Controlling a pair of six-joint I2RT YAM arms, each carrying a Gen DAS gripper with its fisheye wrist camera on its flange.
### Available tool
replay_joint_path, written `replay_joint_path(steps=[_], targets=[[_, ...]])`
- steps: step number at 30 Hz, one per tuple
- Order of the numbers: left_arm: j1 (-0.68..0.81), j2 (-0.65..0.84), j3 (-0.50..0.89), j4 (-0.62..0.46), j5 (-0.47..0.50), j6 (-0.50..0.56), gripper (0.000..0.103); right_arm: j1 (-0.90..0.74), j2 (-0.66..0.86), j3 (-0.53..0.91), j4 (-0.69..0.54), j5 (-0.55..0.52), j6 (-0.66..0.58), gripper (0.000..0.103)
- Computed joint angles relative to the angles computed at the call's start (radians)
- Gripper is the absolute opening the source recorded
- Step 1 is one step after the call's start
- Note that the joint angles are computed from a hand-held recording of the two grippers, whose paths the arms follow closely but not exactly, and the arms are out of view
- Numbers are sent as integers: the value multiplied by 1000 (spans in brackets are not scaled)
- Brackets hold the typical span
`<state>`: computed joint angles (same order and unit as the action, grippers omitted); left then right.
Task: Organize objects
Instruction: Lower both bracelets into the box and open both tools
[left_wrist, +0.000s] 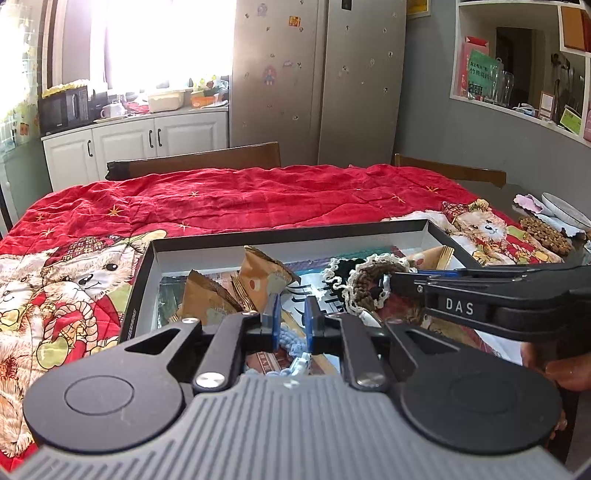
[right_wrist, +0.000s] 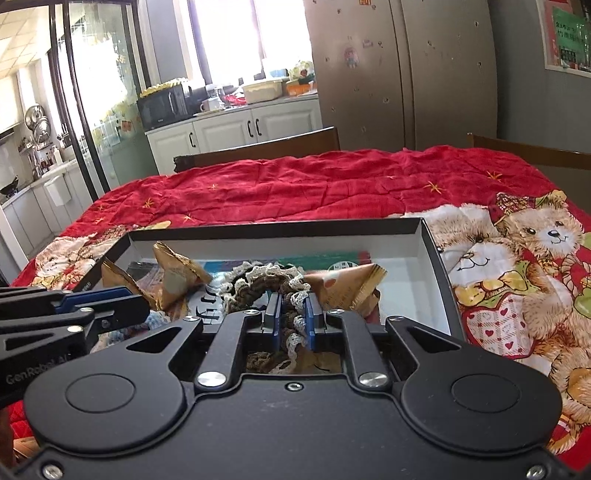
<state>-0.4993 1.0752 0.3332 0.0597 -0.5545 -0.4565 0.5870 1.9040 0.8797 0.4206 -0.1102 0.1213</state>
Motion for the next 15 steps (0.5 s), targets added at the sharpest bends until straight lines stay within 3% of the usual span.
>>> replay_joint_path(steps=[6, 9, 11, 14, 15], targets=[[-2, 3, 0, 2, -2, -1, 18, 4, 11, 15, -26, 9, -15, 17], [-1, 1, 0, 0, 0, -1, 19, 10, 11, 16, -33, 21, -25, 23], [-1, 1, 0, 2, -2, -1, 25, 14, 8, 12, -27, 30, -27, 38], [-8, -9, -6, 5, -13, 0, 39, 19, -2, 0, -17, 45, -39, 42], [-14, -15, -9, 5, -20, 3, 39, 21, -5, -3, -15, 49, -43, 42]])
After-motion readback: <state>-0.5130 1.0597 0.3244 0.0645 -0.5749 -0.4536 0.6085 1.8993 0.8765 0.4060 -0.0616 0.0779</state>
